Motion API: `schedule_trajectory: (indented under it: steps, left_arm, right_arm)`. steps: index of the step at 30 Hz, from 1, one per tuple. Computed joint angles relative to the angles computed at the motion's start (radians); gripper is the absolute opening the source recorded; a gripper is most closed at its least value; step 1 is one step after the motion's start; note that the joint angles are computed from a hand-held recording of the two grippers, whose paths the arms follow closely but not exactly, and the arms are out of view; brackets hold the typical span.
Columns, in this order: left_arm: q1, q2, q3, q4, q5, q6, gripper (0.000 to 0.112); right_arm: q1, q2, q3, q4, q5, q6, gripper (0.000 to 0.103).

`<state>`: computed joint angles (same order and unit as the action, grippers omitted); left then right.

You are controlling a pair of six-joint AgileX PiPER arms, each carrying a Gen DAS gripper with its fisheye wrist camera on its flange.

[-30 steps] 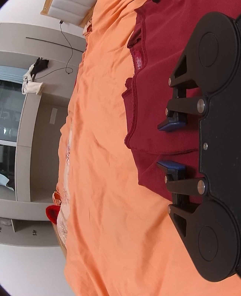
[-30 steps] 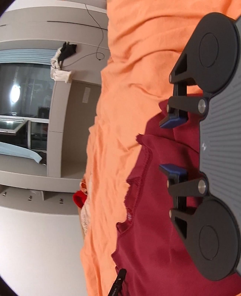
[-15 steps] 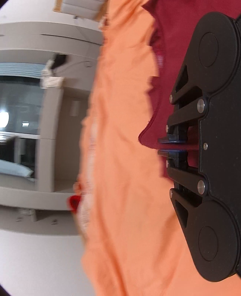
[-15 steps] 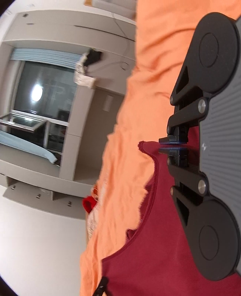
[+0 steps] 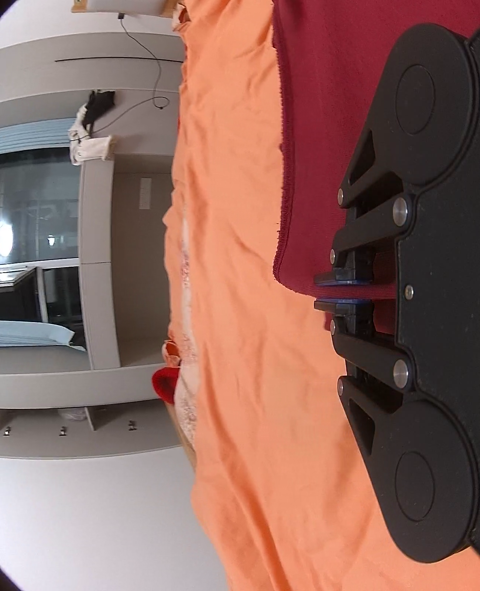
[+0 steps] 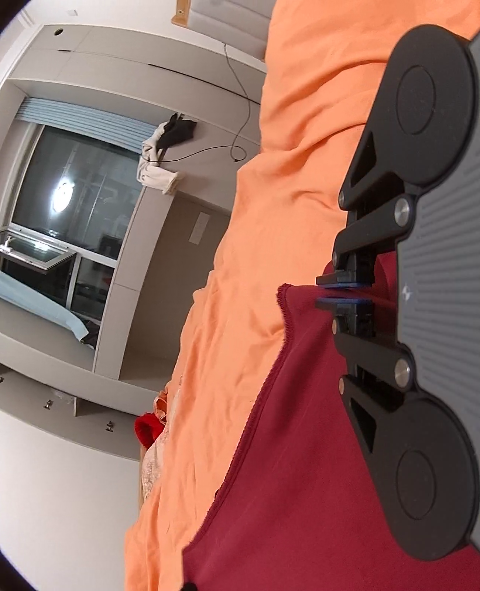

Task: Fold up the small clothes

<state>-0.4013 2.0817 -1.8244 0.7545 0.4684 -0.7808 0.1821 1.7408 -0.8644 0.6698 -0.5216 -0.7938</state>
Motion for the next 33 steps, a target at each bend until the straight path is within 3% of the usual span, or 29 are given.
schedule_trajectory:
  steps: [1,3,5,7,11,12,15,20,28,33]
  left_arm:
    - [0.004,0.008,-0.014,-0.046,0.016,0.043,0.007]
    - [0.012,0.016,-0.029,-0.108,0.037,0.089,0.011]
    - [0.024,0.011,-0.023,-0.158,0.027,0.121,0.020]
    - [0.030,0.002,-0.015,-0.169,0.019,0.111,0.027]
    - [0.036,-0.010,-0.006,-0.179,0.011,0.070,0.056]
    - [0.034,-0.013,-0.005,-0.160,0.010,0.044,0.067]
    - [0.028,-0.053,0.058,-0.042,-0.025,-0.091,0.086]
    - [0.033,-0.135,0.181,0.148,-0.081,-0.294,0.101]
    - [0.053,-0.261,0.349,0.360,-0.110,-0.545,0.102]
    - [0.039,-0.331,0.446,0.548,-0.088,-0.724,0.102]
  right_arm:
    - [-0.005,-0.005,0.007,-0.005,0.005,0.013,0.010]
    - [-0.018,-0.016,0.016,-0.011,0.017,0.036,0.034]
    - [-0.027,-0.037,0.041,-0.033,0.009,0.074,0.051]
    - [-0.040,-0.056,0.059,-0.059,0.006,0.107,0.060]
    - [-0.056,-0.089,0.092,-0.087,-0.004,0.144,0.081]
    - [-0.059,-0.098,0.101,-0.094,-0.009,0.155,0.089]
    - [-0.070,-0.130,0.136,-0.126,-0.036,0.195,0.100]
    - [-0.083,-0.195,0.206,-0.130,-0.085,0.235,0.102]
    - [-0.096,-0.312,0.321,-0.112,-0.167,0.308,0.103]
    - [-0.045,-0.359,0.352,-0.031,-0.219,0.260,0.103]
